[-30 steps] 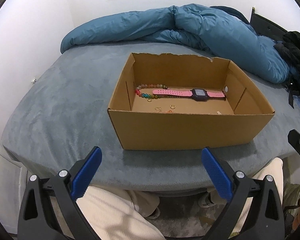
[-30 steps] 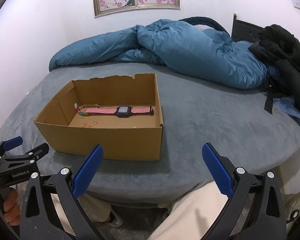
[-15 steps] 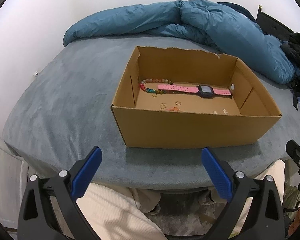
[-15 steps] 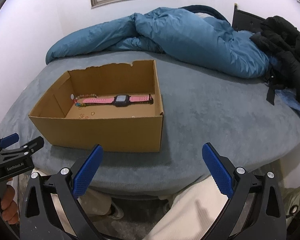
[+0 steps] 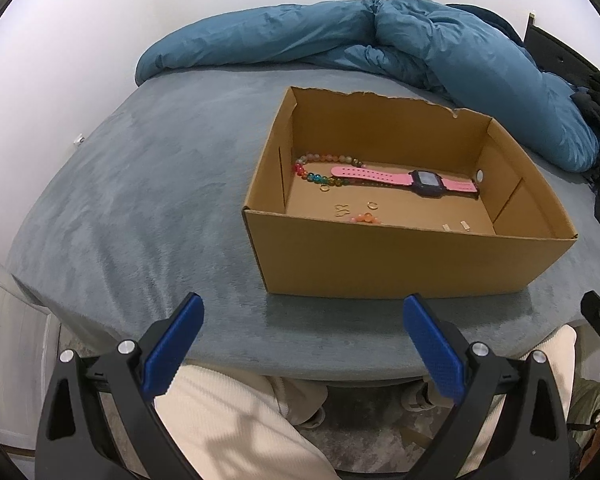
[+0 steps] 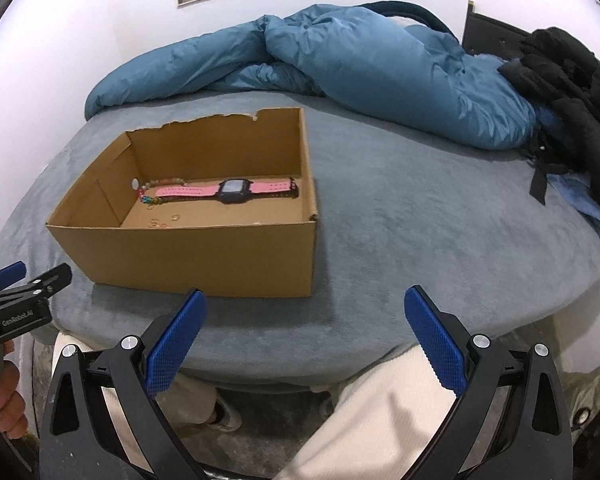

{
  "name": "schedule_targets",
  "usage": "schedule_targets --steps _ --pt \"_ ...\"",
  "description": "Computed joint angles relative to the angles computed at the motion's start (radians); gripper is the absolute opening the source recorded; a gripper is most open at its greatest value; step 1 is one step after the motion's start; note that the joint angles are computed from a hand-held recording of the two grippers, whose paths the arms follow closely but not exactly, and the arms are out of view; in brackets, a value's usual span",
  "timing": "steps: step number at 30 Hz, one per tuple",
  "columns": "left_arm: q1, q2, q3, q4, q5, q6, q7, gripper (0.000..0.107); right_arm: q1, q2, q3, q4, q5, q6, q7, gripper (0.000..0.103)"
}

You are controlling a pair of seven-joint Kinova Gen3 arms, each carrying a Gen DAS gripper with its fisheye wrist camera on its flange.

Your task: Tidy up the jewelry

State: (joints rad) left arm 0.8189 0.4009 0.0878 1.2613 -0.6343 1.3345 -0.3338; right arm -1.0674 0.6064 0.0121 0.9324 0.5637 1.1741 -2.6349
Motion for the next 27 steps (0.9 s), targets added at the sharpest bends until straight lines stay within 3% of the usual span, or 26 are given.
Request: schedule_targets --steps 11,27 --pt "-0.003 0.006 0.003 -0.016 0.016 0.041 -0.054 0.098 0.006 0.000 0.000 -0.004 -0.006 0.028 0.001 0.095" --pt "-0.019 -0.026 0.006 0.039 -0.009 0.024 -0.007 0.097 0.010 -0.005 0.000 0.010 0.004 0.037 -0.001 0.095"
